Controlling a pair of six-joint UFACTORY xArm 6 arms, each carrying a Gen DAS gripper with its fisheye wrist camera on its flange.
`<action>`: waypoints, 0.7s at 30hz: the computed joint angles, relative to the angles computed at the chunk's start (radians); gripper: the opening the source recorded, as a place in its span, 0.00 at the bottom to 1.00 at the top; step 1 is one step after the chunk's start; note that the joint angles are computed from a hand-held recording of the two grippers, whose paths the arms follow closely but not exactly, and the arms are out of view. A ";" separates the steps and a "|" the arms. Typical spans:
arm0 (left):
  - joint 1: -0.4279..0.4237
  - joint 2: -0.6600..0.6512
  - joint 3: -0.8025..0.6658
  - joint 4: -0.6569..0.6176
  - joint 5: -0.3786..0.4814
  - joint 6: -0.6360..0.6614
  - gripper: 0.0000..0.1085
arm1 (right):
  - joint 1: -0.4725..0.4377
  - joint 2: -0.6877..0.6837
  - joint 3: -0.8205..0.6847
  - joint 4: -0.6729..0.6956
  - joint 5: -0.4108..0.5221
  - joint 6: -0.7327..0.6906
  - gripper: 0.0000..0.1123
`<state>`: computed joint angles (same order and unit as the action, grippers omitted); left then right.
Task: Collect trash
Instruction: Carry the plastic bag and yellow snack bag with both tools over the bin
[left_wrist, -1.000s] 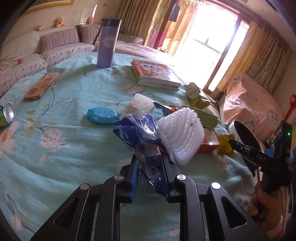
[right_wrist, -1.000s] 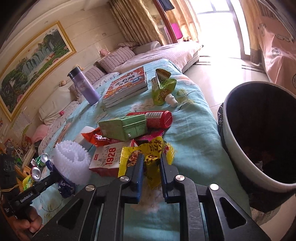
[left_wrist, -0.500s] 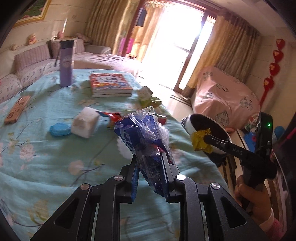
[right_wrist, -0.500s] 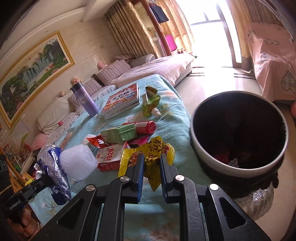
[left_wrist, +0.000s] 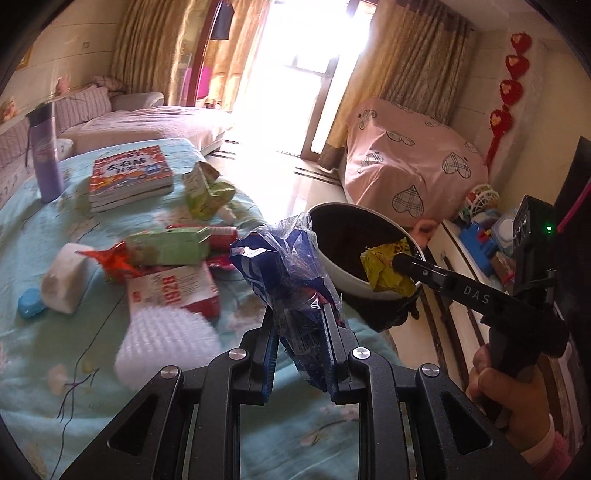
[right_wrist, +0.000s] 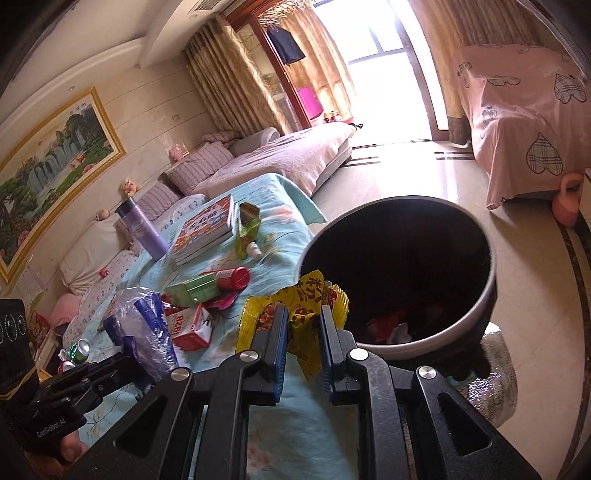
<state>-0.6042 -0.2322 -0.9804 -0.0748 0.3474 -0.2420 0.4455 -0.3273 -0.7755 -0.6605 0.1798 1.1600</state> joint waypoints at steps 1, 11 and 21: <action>-0.001 0.023 -0.022 -0.005 0.003 0.009 0.18 | -0.007 -0.002 0.002 0.002 -0.001 -0.005 0.14; -0.009 0.242 -0.263 -0.058 0.048 0.083 0.18 | -0.072 -0.016 0.013 0.051 -0.006 -0.082 0.14; -0.022 0.424 -0.473 -0.069 0.087 0.101 0.19 | -0.127 0.002 -0.008 0.115 0.009 -0.173 0.14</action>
